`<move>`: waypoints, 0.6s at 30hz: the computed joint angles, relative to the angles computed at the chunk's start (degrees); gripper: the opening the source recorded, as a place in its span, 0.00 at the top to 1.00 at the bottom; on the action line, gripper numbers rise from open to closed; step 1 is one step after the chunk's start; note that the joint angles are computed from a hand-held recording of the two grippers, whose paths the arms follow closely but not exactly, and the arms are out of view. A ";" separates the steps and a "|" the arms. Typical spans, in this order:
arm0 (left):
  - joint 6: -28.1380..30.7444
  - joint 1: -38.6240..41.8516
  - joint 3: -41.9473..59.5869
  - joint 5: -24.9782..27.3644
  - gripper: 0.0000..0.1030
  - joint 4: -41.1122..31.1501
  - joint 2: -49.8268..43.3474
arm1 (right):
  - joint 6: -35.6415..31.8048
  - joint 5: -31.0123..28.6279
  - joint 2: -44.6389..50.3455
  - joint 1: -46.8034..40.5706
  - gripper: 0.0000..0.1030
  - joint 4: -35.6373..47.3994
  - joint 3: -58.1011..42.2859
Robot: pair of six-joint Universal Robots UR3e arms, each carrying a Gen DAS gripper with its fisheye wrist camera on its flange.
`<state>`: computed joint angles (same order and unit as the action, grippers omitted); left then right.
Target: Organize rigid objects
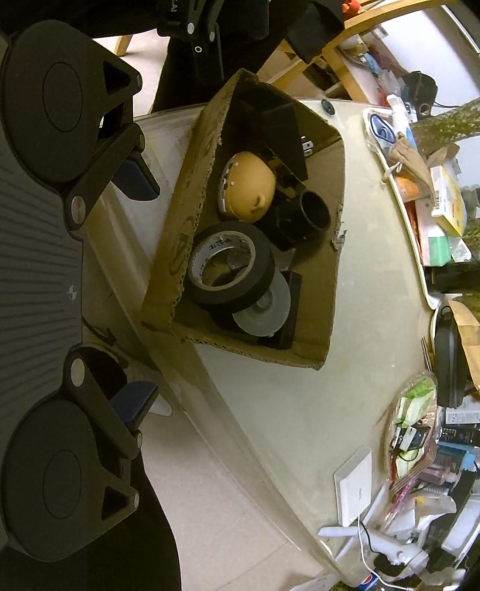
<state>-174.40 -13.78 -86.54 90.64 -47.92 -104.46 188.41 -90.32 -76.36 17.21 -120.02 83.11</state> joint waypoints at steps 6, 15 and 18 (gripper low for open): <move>0.66 -0.30 0.44 0.28 0.00 -0.42 -0.44 | -0.02 -0.01 0.01 -0.07 0.00 0.33 -0.09; 1.33 -0.70 0.78 0.57 0.00 -0.57 -0.70 | -0.20 -0.28 0.27 0.17 0.00 0.28 -0.17; 1.37 -0.64 0.65 0.32 0.00 -0.51 -0.57 | -0.10 -0.31 0.31 0.24 0.00 0.28 -0.20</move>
